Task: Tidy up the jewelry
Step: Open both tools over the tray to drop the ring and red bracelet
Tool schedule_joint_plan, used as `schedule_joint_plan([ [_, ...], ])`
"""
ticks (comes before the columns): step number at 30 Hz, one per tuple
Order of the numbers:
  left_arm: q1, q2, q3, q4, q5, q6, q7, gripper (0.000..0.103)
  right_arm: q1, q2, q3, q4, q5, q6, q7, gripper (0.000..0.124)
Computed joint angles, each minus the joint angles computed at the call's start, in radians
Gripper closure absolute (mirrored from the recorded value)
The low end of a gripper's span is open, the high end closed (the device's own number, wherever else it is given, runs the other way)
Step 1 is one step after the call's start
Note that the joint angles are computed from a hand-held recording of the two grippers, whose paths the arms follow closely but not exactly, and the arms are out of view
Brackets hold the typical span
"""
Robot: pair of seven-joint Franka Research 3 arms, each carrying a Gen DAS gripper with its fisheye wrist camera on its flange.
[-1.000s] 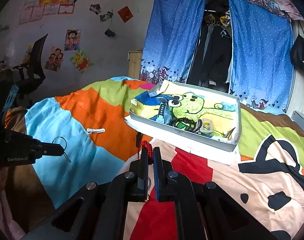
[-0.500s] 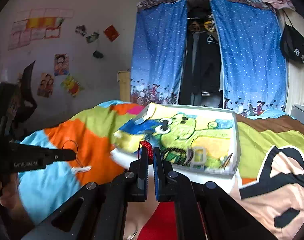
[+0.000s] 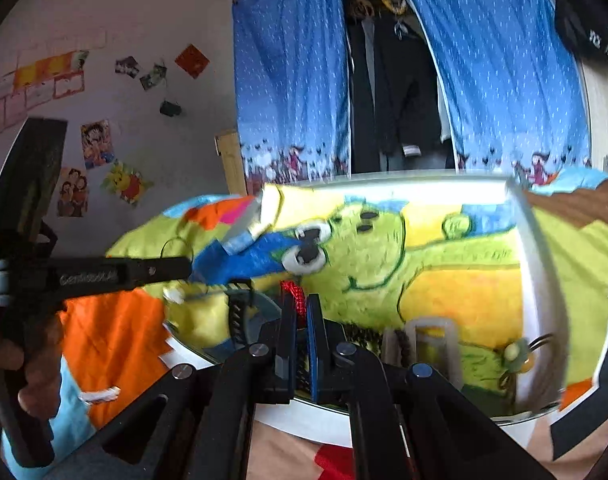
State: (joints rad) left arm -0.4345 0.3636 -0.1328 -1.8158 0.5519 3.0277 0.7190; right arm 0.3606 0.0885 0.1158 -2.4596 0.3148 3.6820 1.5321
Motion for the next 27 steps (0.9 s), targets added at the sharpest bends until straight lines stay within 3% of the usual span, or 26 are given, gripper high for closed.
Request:
schedule_joint_plan([
  [5,0.037,0.076,-0.047,0.049,-0.074,-0.016,0.058,0.103,-0.007,0.031,-0.008,0.023,0.015,-0.048,-0.012,0.119],
  [9,0.059,0.098,-0.082,0.063,-0.134,-0.05,0.111,0.103,0.02,0.032,-0.022,0.033,0.117,-0.073,-0.079,0.119],
  [13,0.025,0.081,-0.052,0.066,-0.141,-0.111,0.089,0.101,0.022,0.025,-0.026,0.043,0.159,-0.098,-0.113,0.118],
  [15,0.019,0.065,-0.044,0.059,-0.141,-0.131,0.067,0.094,0.033,0.018,-0.028,0.043,0.198,-0.094,-0.144,0.117],
  [17,0.006,0.047,-0.027,0.047,-0.127,-0.131,0.03,0.064,0.038,0.01,-0.026,0.042,0.223,-0.087,-0.168,0.105],
  [19,-0.014,0.015,0.005,0.014,-0.089,-0.102,-0.046,0.052,0.051,0.0,-0.025,0.039,0.274,-0.065,-0.209,0.082],
  [23,-0.026,-0.044,0.02,-0.025,-0.027,-0.101,-0.136,0.043,0.046,-0.031,-0.013,0.024,0.291,-0.045,-0.218,0.078],
  [27,-0.045,-0.113,0.038,-0.067,0.099,-0.103,-0.256,0.034,0.047,-0.08,0.0,-0.011,0.332,0.006,-0.232,0.054],
])
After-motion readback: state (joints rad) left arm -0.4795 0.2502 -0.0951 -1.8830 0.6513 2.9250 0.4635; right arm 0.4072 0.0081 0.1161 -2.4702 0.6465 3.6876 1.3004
